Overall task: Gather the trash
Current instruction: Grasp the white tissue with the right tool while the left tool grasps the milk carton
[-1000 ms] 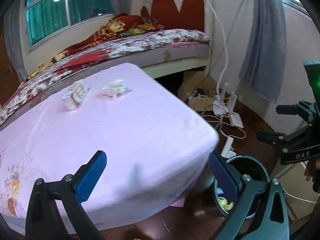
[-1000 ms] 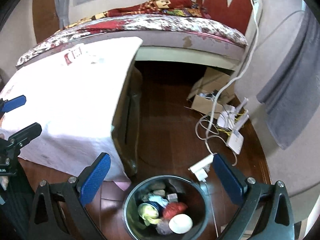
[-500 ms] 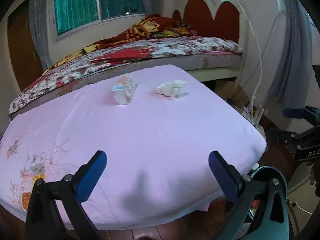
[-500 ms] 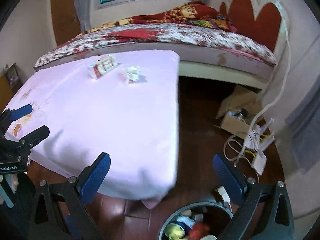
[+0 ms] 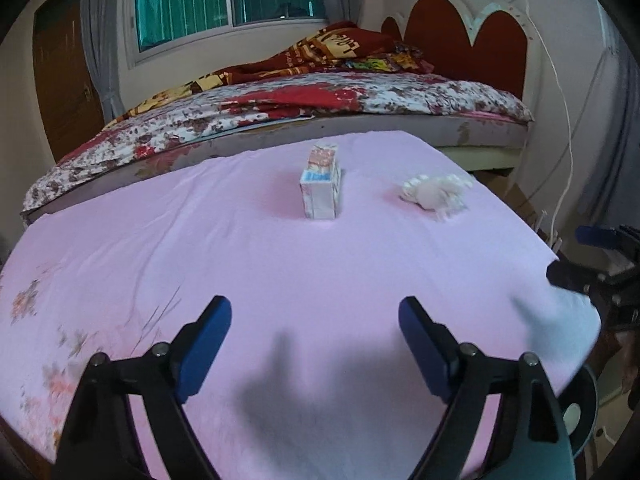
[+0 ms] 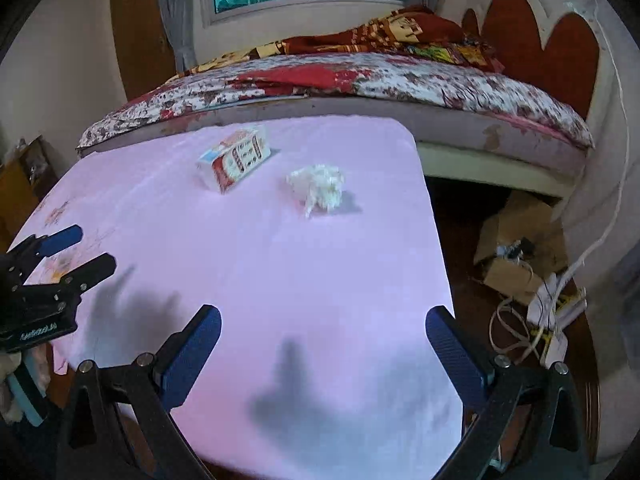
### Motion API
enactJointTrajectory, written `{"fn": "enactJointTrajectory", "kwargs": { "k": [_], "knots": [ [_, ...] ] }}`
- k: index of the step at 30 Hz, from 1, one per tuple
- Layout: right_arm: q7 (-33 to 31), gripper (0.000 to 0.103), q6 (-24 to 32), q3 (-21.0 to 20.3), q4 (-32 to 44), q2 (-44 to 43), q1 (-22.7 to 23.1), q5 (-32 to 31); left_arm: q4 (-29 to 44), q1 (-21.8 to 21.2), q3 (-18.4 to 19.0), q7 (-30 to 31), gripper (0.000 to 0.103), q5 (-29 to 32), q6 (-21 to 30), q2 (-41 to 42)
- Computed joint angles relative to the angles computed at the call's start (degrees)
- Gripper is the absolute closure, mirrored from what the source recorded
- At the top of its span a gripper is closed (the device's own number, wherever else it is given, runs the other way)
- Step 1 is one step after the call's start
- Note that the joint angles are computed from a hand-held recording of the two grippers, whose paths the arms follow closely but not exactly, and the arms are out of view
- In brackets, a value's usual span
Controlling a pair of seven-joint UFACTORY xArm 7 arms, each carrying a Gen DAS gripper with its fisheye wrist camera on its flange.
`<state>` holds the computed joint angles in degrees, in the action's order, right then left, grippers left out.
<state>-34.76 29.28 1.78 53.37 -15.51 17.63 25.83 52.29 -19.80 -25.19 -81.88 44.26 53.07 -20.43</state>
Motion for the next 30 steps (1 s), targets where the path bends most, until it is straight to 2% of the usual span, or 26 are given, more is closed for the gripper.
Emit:
{"fn": "enactJointTrajectory", "kwargs": {
  "k": [3, 6, 9, 11, 13, 15, 18, 22, 23, 24, 25, 26, 30],
  "knots": [
    [-1.3, 0.001, -0.4, 0.3, 4.7, 5.7, 0.1, 0.2, 1.8, 1.9, 1.9, 0.3, 0.017, 2.6, -3.2, 3.7],
    [-1.2, 0.015, 0.9, 1.9, 11.4, 12.6, -0.8, -0.5, 3.4, 2.6, 4.0, 0.7, 0.019, 4.7, -6.0, 6.8],
    [0.7, 0.016, 1.8, 4.1, 18.1, 19.5, -1.8, -3.6, 5.7, 2.8, 6.5, 1.8, 0.023, 6.3, -8.6, 10.5],
    [2.9, 0.018, 2.6, 5.2, 22.9, 24.3, -2.1, -7.0, 7.0, 2.7, 8.1, 2.7, 0.024, 6.3, -10.1, 12.6],
    [4.5, 0.028, 3.6, 5.9, 26.3, 27.7, -2.3, -9.5, 8.6, 2.5, 9.6, 3.6, 0.025, 6.1, -11.4, 14.9],
    [5.5, 0.032, 5.5, 6.7, 30.6, 31.5, -2.8, -10.4, 9.7, 2.1, 11.0, 4.2, 0.028, 5.6, -12.6, 16.6],
    [5.9, 0.034, 5.9, 7.7, 33.8, 33.9, -3.4, -10.8, 11.2, 1.9, 13.1, 6.3, 0.034, 3.1, -14.8, 18.7],
    [6.8, 0.034, 7.1, 8.3, 37.5, 36.4, -3.6, -11.5, 13.3, 1.3, 14.6, 7.5, 0.036, 2.1, -14.3, 20.5],
    [7.0, 0.035, 7.2, 8.4, 37.9, 36.8, -3.4, -11.9, 14.0, 1.2, 14.9, 8.6, 0.041, 1.2, -14.3, 21.2],
    [7.1, 0.042, 7.4, 8.4, 38.1, 37.0, -3.3, -12.3, 14.3, 1.1, 15.3, 10.3, 0.051, -0.6, -14.6, 21.8],
    [7.2, 0.056, 7.0, 8.3, 38.0, 36.9, -3.0, -13.0, 14.6, 1.1, 15.6, 12.5, 0.06, -3.1, -14.9, 22.3],
    [6.8, 0.063, 6.9, 8.5, 37.8, 36.8, -2.9, -13.2, 14.2, 1.1, 15.9, 13.6, 0.067, -4.6, -16.1, 22.3],
    [5.9, 0.064, 5.4, 9.0, 34.9, 34.4, -3.3, -12.4, 12.2, 0.4, 15.9, 11.8, 0.069, -3.1, -16.2, 20.0]
  ]
}}
